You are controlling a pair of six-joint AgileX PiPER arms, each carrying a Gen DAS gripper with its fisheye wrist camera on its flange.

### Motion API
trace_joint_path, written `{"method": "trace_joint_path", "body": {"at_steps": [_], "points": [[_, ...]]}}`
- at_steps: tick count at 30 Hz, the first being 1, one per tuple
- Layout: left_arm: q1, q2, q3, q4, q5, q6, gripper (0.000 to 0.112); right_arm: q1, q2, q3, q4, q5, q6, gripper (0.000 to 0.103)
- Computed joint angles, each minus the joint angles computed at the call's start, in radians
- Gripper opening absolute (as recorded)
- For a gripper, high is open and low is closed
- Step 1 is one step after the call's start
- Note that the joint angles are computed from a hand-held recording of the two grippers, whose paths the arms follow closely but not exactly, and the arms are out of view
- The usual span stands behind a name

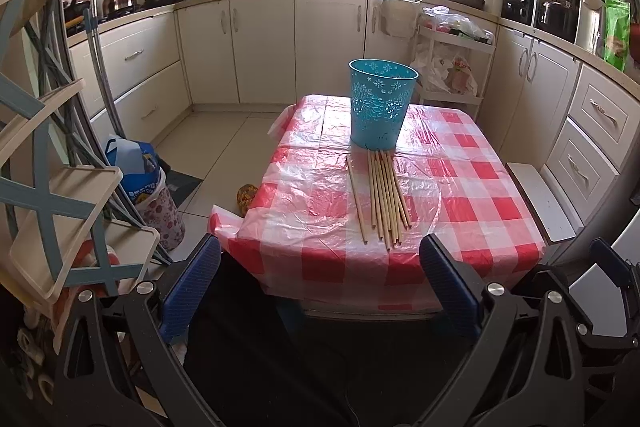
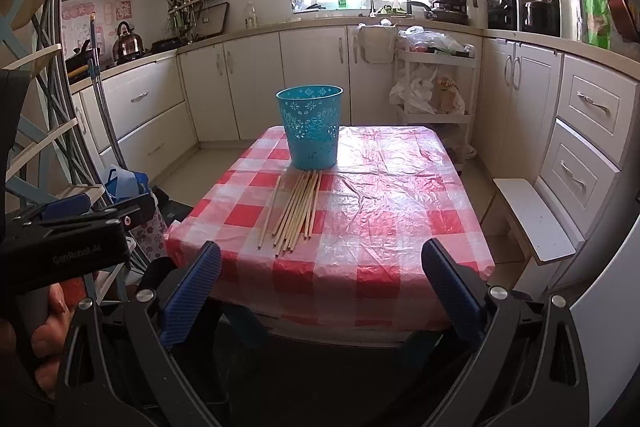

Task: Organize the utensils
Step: 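Move both tools toward the wooden sticks in front of the teal basket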

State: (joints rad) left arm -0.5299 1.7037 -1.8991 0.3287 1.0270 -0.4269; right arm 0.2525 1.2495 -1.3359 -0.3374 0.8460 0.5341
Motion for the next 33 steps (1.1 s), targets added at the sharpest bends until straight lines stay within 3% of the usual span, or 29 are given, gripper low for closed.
{"method": "trace_joint_path", "body": {"at_steps": [11,33], "points": [[-0.006,0.011,-0.010,0.002,0.004,-0.010,0.096,-0.001,0.009,-0.013,0.007,0.009,-0.026,0.096],[0.031,0.147,-0.148,-0.067,0.059,0.060,0.096,-0.059,0.113,-0.054,0.106,0.003,-0.107,0.096]]}}
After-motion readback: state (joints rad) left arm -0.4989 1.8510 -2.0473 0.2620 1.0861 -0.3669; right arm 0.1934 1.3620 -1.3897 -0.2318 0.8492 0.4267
